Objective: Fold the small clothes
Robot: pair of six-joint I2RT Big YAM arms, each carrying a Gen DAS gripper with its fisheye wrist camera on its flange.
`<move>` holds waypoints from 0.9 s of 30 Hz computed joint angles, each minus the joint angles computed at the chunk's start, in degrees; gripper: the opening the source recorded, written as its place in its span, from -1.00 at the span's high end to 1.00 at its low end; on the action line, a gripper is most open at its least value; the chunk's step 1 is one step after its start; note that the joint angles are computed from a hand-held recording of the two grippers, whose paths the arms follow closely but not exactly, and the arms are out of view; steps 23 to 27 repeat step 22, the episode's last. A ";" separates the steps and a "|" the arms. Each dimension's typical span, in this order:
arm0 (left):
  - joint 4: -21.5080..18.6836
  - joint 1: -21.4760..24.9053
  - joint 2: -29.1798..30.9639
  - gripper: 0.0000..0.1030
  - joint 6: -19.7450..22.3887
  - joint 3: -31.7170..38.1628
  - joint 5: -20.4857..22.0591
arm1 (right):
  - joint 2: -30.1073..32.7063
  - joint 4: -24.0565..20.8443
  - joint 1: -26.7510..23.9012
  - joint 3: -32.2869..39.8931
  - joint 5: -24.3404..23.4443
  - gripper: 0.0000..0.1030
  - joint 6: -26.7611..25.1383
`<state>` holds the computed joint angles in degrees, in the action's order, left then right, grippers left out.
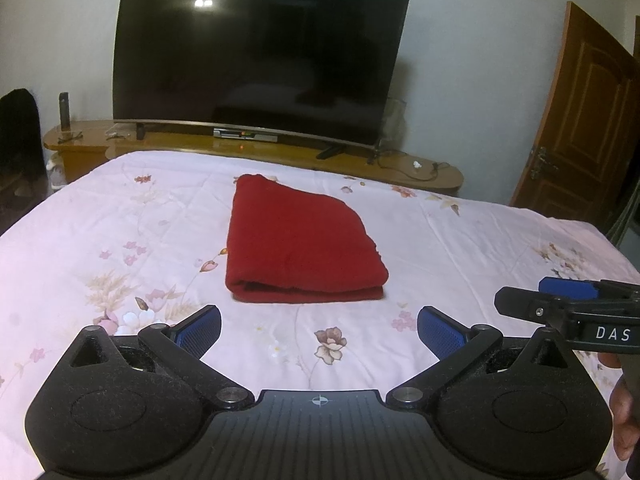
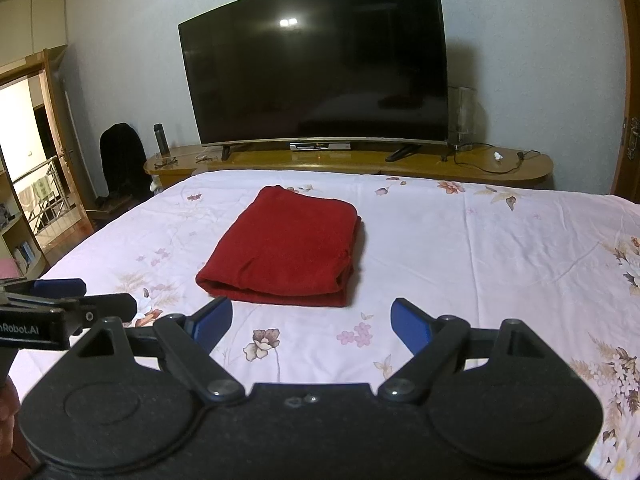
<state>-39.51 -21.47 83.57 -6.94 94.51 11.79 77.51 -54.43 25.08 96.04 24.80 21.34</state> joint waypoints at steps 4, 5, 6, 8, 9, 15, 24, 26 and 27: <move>0.28 -0.07 0.01 -1.00 0.21 -0.11 0.20 | 0.01 0.02 -0.01 0.00 0.06 -0.67 0.01; 0.38 -0.08 0.02 -1.00 0.35 -0.13 0.23 | 0.03 -0.04 0.03 0.06 0.10 -0.67 0.04; 0.59 -0.10 -0.01 -1.00 0.43 -0.23 0.17 | 0.00 0.02 -0.02 0.00 0.00 -0.67 0.00; 0.92 -0.13 -0.13 -1.00 0.53 -0.53 0.32 | 0.02 -0.04 -0.03 0.01 -0.03 -0.67 -0.04; 1.03 -0.12 -0.15 -1.00 0.55 -0.62 0.48 | 0.07 -0.23 -0.01 0.11 -0.02 -0.67 -0.04; 3.07 -0.21 -0.74 -1.00 1.52 -1.80 -0.15 | 0.08 -0.62 -0.28 0.10 -0.32 -0.67 -0.15; 4.29 -0.11 -1.31 -1.00 1.90 -2.30 0.70 | 0.09 -0.44 -0.30 0.02 -0.41 -0.67 -0.41; 4.29 -0.11 -1.31 -1.00 1.90 -2.30 0.70 | 0.09 -0.44 -0.30 0.02 -0.41 -0.67 -0.41; 4.29 -0.11 -1.31 -1.00 1.90 -2.30 0.70 | 0.09 -0.44 -0.30 0.02 -0.41 -0.67 -0.41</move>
